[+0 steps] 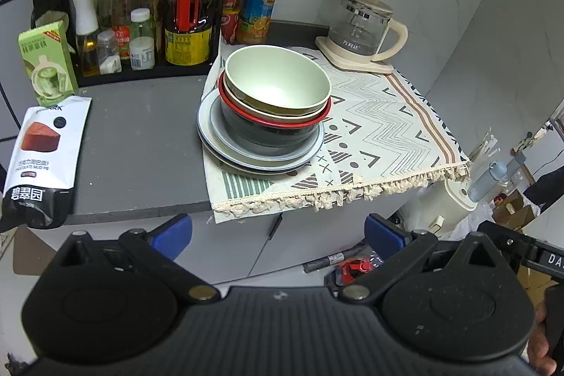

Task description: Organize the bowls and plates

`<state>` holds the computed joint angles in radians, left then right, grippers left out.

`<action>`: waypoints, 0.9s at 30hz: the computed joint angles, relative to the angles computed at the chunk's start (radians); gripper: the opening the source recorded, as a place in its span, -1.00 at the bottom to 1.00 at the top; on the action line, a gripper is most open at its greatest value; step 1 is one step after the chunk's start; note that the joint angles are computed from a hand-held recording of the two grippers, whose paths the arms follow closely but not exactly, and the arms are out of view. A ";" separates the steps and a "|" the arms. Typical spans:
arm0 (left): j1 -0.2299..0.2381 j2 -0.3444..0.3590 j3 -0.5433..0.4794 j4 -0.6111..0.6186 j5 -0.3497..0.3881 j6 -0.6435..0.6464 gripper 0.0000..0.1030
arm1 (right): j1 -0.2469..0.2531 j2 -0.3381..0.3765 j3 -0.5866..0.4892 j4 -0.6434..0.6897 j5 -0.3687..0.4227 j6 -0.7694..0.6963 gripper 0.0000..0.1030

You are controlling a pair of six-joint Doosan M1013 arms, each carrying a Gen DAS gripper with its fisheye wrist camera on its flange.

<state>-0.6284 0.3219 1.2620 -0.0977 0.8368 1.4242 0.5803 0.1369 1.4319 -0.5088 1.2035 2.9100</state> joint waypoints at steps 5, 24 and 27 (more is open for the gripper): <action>-0.005 -0.014 0.019 0.023 -0.017 -0.015 1.00 | 0.017 -0.007 0.005 -0.037 -0.009 -0.002 0.99; -0.006 -0.036 0.037 0.030 -0.039 -0.034 1.00 | 0.033 -0.011 -0.007 -0.103 -0.017 -0.024 0.99; -0.006 -0.036 0.039 0.037 -0.038 -0.049 1.00 | 0.035 -0.010 -0.007 -0.109 -0.010 -0.023 0.99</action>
<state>-0.6344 0.2856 1.3006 -0.0604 0.7991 1.3756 0.6158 0.1267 1.4244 -0.6178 1.1935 2.8871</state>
